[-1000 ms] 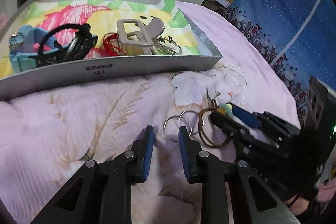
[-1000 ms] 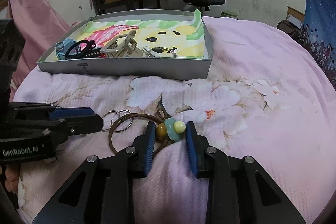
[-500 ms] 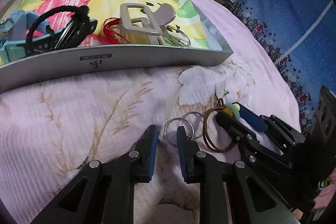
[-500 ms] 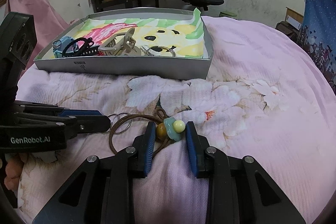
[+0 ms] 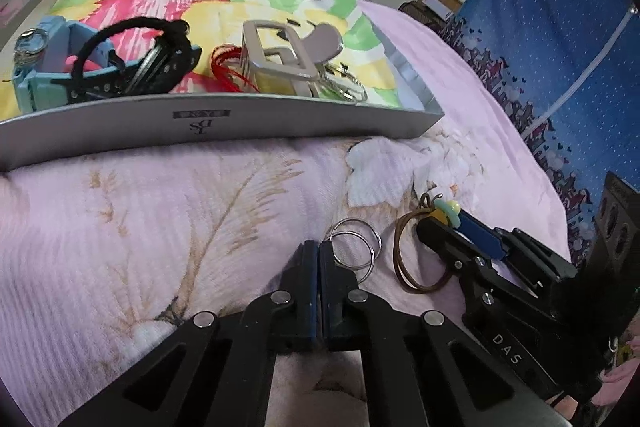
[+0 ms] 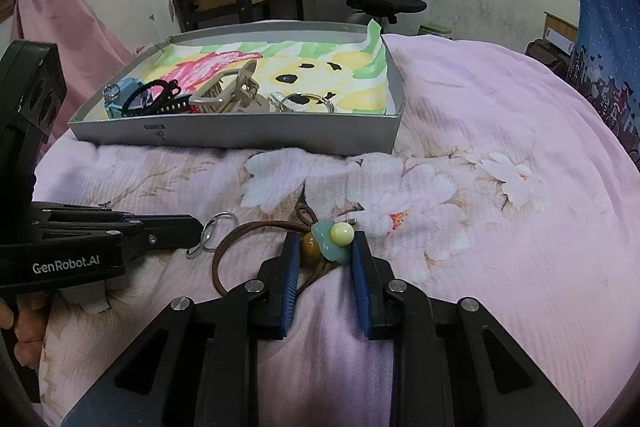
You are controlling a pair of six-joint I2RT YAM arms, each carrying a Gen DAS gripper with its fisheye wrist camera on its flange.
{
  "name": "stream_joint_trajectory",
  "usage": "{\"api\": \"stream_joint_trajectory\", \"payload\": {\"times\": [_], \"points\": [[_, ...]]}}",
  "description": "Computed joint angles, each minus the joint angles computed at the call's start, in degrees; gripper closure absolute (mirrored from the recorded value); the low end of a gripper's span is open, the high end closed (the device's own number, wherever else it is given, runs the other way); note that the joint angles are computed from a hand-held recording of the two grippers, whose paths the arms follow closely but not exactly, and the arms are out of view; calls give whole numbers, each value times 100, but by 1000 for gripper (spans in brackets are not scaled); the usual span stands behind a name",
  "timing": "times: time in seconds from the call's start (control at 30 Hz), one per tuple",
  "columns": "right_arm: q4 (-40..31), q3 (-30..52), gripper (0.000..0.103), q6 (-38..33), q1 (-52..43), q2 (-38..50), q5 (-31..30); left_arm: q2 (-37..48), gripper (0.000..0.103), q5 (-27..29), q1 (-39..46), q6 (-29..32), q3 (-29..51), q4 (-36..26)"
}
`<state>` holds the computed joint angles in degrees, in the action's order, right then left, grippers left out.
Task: Organize jewelry
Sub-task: 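Grasp the silver double rings with the left tool while the right tool grasps the green charm, then lift the rings with the left tool while the right tool lifts the green charm toward the tray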
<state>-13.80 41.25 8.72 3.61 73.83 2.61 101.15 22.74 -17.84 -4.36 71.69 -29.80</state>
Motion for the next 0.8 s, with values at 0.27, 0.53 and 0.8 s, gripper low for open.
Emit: {"api": "stream_joint_trajectory", "payload": {"times": [0.27,0.53,0.8], "points": [[166,-184,81,7,-106,-211,-96,-265,101,208,170,-120,-278,336],[196,-219,81,3,-155,-241,-146,-467,101,474,352,-222,-455,495],[183,-218,81,83,-129,-244,-74,-380,100,716,299,-71,-359,409]]}}
